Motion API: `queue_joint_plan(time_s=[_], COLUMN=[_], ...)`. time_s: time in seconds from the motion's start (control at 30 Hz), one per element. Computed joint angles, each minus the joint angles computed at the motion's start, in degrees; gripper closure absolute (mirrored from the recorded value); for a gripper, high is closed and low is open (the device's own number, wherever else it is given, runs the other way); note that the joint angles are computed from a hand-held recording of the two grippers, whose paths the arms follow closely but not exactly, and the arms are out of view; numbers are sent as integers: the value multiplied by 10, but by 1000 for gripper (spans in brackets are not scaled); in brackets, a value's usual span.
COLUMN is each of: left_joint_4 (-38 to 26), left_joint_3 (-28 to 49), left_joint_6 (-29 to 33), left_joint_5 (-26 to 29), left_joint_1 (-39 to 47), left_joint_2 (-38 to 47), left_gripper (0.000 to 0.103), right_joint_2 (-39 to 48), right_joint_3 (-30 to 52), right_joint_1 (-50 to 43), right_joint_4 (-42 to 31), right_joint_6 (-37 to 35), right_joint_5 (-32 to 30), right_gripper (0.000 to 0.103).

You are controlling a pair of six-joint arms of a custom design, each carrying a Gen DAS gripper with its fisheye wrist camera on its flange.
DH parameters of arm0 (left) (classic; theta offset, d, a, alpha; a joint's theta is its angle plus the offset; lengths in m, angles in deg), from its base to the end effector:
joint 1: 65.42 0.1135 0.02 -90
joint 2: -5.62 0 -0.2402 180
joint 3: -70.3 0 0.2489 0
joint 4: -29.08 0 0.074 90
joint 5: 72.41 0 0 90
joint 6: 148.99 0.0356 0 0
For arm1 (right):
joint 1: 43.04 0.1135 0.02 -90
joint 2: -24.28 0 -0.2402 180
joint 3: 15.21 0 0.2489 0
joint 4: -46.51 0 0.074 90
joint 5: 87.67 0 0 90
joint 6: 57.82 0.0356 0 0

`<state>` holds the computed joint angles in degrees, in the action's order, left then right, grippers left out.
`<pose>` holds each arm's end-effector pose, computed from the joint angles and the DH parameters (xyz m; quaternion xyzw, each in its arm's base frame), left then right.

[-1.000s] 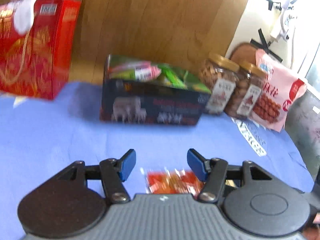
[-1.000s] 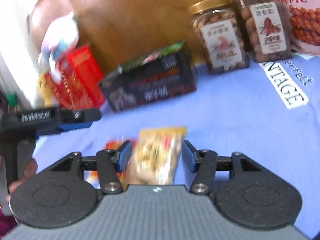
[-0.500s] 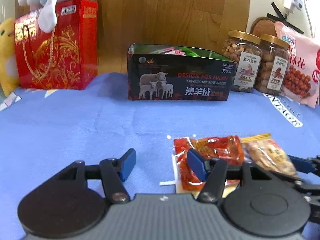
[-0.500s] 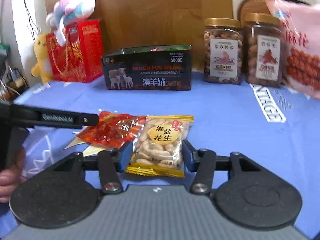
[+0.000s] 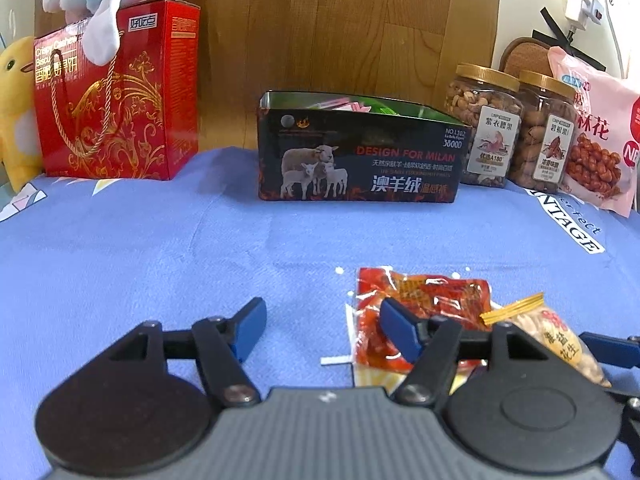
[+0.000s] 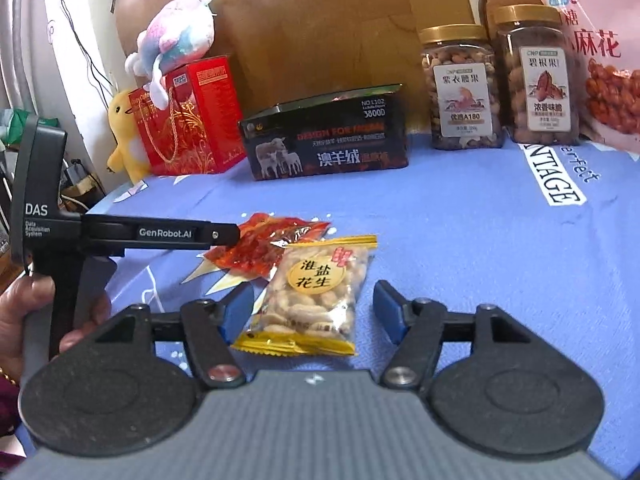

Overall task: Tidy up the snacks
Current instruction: 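Move the left gripper back over the red spicy-strip packet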

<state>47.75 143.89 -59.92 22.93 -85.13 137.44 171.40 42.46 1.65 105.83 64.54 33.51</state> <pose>0.3713 -0.1365 0.0112 0.1670 0.8883 -0.1177 0.4112 0.2365 0.2080 -0.0574 0.0437 0.8443 0.1172 0.5211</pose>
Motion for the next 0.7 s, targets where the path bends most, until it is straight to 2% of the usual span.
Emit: queue_joint_plan(time_s=[0.7], left_joint_4=[4], left_joint_3=[-3], left_joint_6=[-5], left_joint_5=[10], left_joint_1=[3], left_joint_2=[0], left_gripper=[36], right_joint_2=[0], right_joint_3=[-3], right_joint_1=[-5], right_joint_4=[6], right_joint_6=[-4], right_joint_5=[-10], right_gripper=[32])
